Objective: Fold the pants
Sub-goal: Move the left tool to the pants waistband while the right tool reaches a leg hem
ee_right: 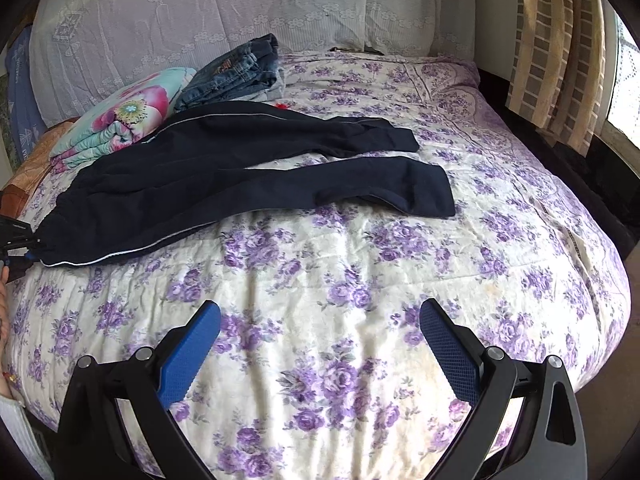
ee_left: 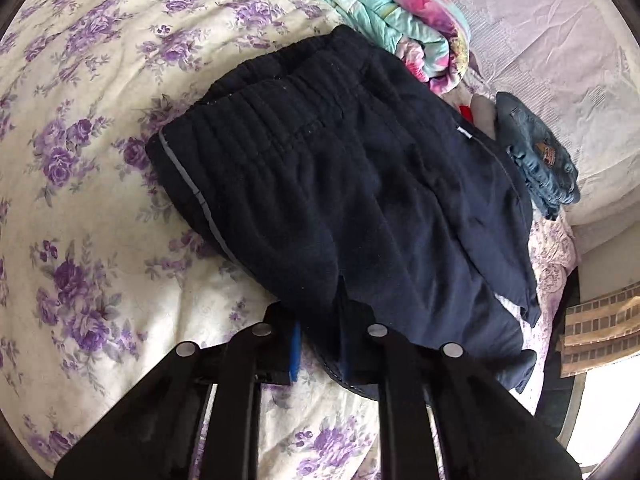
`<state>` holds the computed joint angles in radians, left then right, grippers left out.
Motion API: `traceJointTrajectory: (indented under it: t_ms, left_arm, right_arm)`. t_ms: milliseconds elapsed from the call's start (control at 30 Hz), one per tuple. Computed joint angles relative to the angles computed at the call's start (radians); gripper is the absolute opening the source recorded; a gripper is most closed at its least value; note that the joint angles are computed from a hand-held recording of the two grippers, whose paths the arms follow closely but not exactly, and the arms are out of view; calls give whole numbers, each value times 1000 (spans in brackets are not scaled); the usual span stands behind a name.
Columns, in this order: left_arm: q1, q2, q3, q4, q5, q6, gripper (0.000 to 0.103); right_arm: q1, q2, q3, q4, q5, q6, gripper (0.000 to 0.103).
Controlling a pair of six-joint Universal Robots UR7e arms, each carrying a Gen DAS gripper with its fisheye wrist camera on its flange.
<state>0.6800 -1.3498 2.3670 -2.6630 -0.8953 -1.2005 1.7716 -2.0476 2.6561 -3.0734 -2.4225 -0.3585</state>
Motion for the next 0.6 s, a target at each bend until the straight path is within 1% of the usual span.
traceJointTrajectory:
  t_ms: [33,100,133,167,233,267,300,367,400,467,533,567,600]
  left_arm:
    - [-9,-8,15,-21,22,4,11]
    - [-49,-28,38,20,91,-38,11]
    - [-68,-43,52,44,119,-74,10]
    - [-81,-55,67,57,138,-105,10]
    - [-81,-58,77,59,145,-118,11]
    - [-74,-52,69,75,145,-113,11]
    - [-73,-40,59,99,150,-119,11]
    - [-78,-35,49,129,165,-123,11]
    - [-79,-38,50,130,167,-121,11]
    - [-73,-50,57,111,155,-107,11]
    - [-63,-54,58,95,141,-90,11]
    - [-62,-51,59,93,138,-89,11]
    - [-60,-46,56,96,138,-87,11]
  right_arm:
    - [-39,-29,-6,26,20,-11,100]
    - [-131,-99,-34,116,96,-17,100]
    - [-188,-138,-59,187,157,-13,100]
    - [-255,-174,-89,264,239,-8,100]
    - [-387,-198,-166,397,395,16,100]
    - [-434,-180,-205,439,442,40,100]
    - [-463,-147,-243,469,458,73,100]
    - [-528,-79,-315,516,515,120,100]
    - [-556,-45,-344,534,531,160,100]
    - [-627,5,-392,576,607,218,100]
    - [-680,52,-419,590,681,268,100]
    - [-700,70,-423,579,725,277,100]
    - [-707,89,-423,545,746,280,100]
